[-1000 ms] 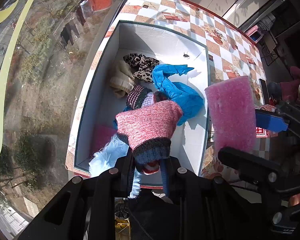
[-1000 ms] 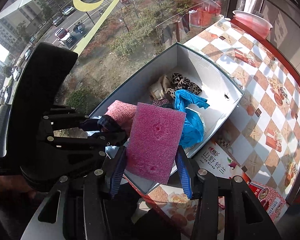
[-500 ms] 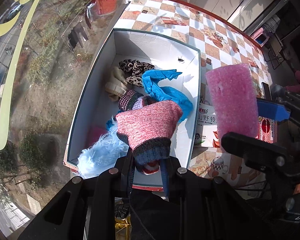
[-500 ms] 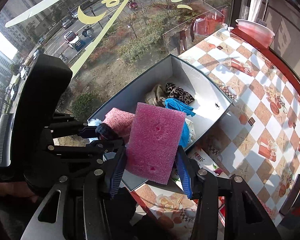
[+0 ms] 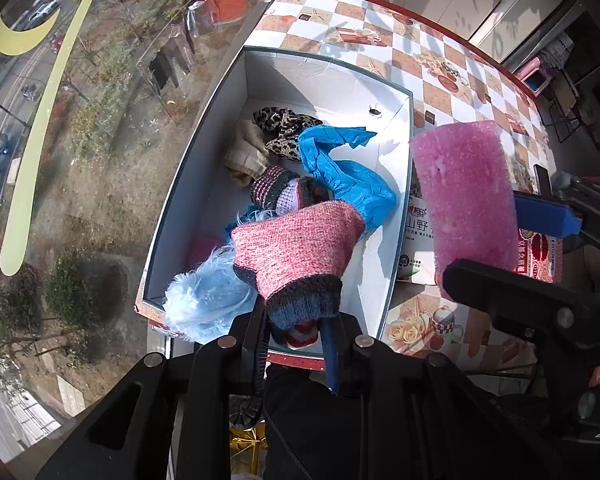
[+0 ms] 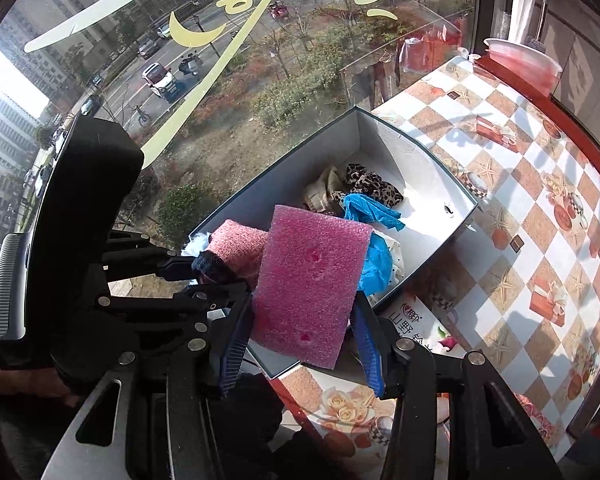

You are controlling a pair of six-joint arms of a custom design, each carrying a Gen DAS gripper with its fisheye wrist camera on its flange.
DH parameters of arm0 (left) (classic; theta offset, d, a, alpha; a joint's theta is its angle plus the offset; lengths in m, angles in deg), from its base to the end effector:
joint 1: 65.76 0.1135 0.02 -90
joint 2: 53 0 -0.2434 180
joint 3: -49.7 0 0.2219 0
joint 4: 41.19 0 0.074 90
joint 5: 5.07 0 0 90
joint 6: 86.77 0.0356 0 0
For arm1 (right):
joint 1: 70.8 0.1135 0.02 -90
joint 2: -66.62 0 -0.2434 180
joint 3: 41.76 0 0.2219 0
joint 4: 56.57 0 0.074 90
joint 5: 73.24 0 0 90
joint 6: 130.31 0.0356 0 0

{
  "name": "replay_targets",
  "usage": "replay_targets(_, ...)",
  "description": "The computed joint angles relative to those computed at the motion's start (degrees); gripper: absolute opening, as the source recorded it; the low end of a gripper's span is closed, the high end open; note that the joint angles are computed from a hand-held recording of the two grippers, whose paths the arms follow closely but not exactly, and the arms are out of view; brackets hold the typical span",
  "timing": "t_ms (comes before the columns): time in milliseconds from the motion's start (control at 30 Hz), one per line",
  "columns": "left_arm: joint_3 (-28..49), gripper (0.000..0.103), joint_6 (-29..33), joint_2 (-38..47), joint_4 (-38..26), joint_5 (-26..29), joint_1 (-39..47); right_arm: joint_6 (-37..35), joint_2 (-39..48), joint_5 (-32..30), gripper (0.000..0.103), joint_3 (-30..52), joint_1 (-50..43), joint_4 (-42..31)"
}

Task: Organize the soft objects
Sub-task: 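Hold pink knit mitten over box with left tool while right tool holds sponge above it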

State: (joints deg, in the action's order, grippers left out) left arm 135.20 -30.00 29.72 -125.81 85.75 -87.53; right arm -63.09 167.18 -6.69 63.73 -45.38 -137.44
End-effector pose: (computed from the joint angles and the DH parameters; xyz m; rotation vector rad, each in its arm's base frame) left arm 0.2100 -0.0844 0.2572 -0.2999 3.0046 -0.1186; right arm 0.2753 0.1465 0.2684 -1.2293 2.5696 0.5989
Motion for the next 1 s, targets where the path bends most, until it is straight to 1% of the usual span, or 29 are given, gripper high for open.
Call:
replay_targets(700, -3.43, 0.025, 0.26, -2.86, 0.89, 0.32, 3.02, 2.25, 1.35, -0.18, 0.049, 0.16, 1.52, 1.17)
replay_targets(900, -2.91, 0.025, 1.31, -2.17, 1.12, -2.04, 2.49, 3.21, 2.01, 0.49, 0.049, 0.89, 1.94, 1.24)
replay_targets(1000, -2.25, 0.025, 2.12, -1.42, 0.82, -4.37, 1.6, 4.24, 2.29, 0.69, 0.049, 1.37, 1.75, 1.34)
